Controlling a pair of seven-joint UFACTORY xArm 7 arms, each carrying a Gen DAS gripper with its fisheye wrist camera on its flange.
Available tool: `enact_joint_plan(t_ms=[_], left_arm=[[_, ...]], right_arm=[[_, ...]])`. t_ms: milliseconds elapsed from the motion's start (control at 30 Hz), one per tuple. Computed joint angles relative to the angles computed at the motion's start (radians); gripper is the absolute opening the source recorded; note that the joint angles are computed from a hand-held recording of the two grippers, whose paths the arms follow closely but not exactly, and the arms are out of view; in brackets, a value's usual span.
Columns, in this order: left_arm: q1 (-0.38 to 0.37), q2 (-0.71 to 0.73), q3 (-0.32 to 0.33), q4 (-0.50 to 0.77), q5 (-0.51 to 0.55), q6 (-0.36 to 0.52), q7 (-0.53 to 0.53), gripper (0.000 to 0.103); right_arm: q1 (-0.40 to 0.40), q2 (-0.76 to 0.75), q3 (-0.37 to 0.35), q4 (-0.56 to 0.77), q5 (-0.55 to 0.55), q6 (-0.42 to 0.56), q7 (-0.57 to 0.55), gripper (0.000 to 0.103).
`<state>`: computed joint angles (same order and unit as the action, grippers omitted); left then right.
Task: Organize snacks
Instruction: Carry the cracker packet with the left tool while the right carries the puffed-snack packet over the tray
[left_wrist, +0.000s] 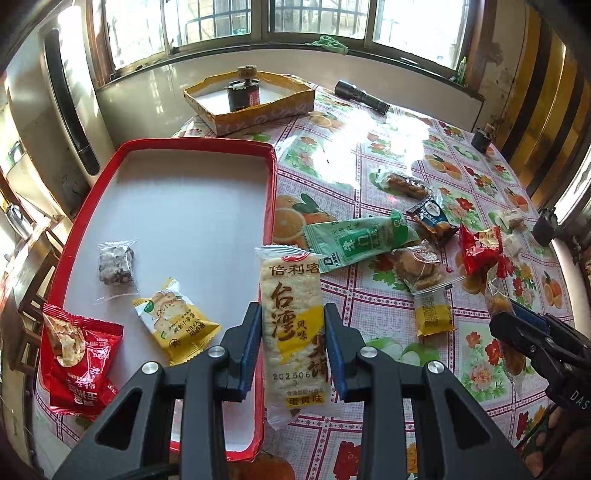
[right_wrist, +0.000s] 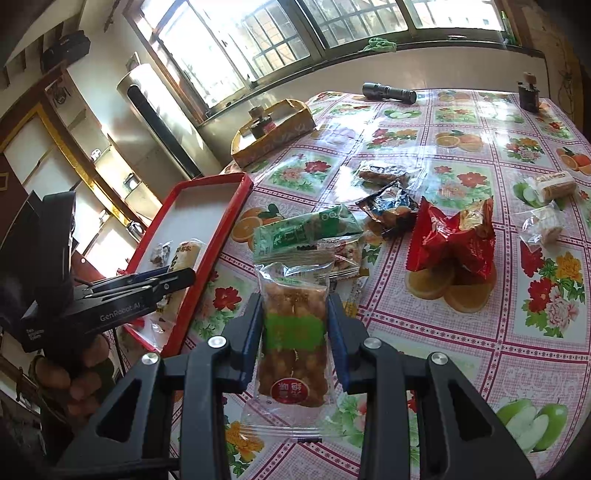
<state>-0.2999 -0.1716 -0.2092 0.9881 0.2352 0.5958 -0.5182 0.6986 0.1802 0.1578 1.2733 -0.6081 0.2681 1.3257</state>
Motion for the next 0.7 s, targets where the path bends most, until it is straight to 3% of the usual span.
enact_joint_plan(t_ms=[367,700], left_arm=[[0.030,-0.018,0.022,-0.012,-0.007,-0.011,0.009,0.033],[0.090,-0.025,0.054,-0.013,-0.013,-0.008,0.019,0.033]], right_arm=[[0.038,0.106,-0.013,0.143,0.059,0.000,-0.101,0.036],[0.057,0.287,-0.001,0.374,0.264,0.002,-0.338,0.036]])
